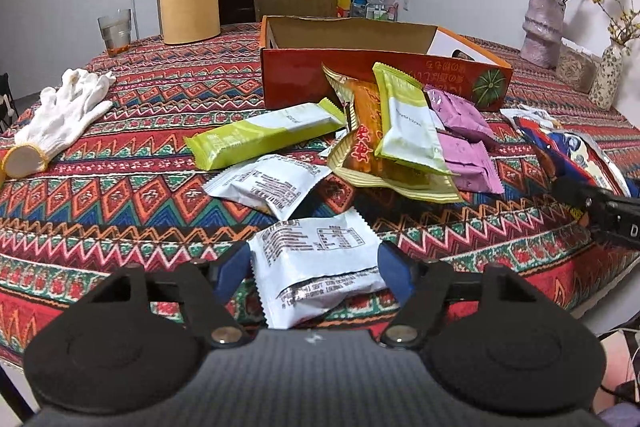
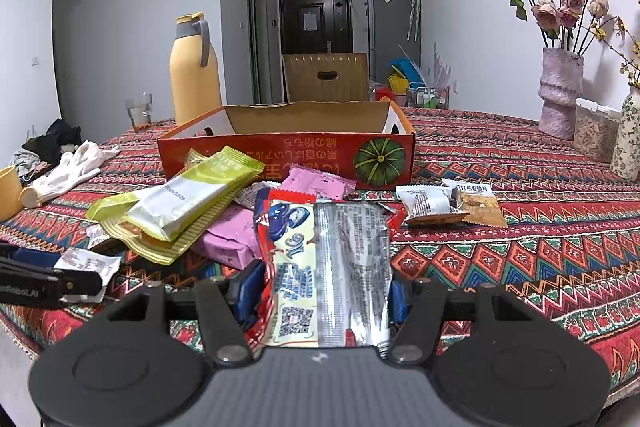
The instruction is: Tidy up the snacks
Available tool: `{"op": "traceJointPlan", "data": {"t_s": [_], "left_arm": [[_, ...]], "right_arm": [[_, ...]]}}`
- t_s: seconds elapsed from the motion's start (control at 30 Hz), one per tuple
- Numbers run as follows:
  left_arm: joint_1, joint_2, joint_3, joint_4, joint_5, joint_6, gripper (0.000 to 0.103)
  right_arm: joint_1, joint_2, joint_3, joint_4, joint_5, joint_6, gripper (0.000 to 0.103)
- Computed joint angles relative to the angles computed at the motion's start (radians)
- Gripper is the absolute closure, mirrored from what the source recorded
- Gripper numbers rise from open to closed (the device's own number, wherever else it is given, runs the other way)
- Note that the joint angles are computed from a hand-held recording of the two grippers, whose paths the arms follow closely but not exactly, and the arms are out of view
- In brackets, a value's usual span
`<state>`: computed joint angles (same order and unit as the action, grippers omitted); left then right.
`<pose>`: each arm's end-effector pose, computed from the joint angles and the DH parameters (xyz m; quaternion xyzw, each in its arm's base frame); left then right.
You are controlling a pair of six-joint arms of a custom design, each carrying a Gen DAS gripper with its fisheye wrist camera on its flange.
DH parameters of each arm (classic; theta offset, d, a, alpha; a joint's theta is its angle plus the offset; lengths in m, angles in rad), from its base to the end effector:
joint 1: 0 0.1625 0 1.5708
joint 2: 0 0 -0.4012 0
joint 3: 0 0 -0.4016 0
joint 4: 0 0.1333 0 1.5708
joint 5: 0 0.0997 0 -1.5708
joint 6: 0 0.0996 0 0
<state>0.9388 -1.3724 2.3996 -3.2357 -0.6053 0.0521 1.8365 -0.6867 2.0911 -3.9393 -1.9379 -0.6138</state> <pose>-0.0630 -0.4504 0.2259 0.1450 0.8412 -0.3921 0.3430 0.2280 -0.4665 0.0497 0.2943 -0.8243 0.4209 0.2382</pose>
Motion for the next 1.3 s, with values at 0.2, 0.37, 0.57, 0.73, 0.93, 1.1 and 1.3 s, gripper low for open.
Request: {"op": "traceJointPlan", "data": {"t_s": [0.2, 0.37, 0.57, 0.73, 0.93, 1.1, 1.3], "left_arm": [[0.004, 0.016, -0.004, -0.035, -0.033, 0.006, 0.049], [-0.011, 0.007, 0.004, -0.034, -0.015, -0.001, 0.047], [-0.037, -0.028, 0.024, -0.027, 0.002, -0.027, 0.021], [-0.041, -0.007, 0.004, 0.012, -0.011, -0.083, 0.005], [-0.025, 0.046, -0.065, 0.202, 0.056, -0.258, 0.004], [-0.036, 0.063, -0.056, 0.207, 0.109, -0.282, 0.027], [-0.058, 0.06, -0.033, 0.154, 0.108, -0.232, 0.047]], "right_arm": [[-0.001, -0.003, 0.005, -0.005, -0.002, 0.001, 0.043], [-0.002, -0.003, 0.006, -0.006, 0.0, 0.002, 0.043], [-0.004, -0.003, 0.007, -0.002, 0.002, 0.006, 0.043], [-0.006, -0.005, 0.01, 0.0, 0.007, 0.004, 0.043], [-0.015, -0.013, 0.019, -0.004, 0.013, 0.01, 0.043], [-0.021, -0.014, 0.019, 0.006, 0.021, 0.014, 0.043], [-0.025, -0.018, 0.023, 0.013, 0.032, 0.017, 0.043]]}}
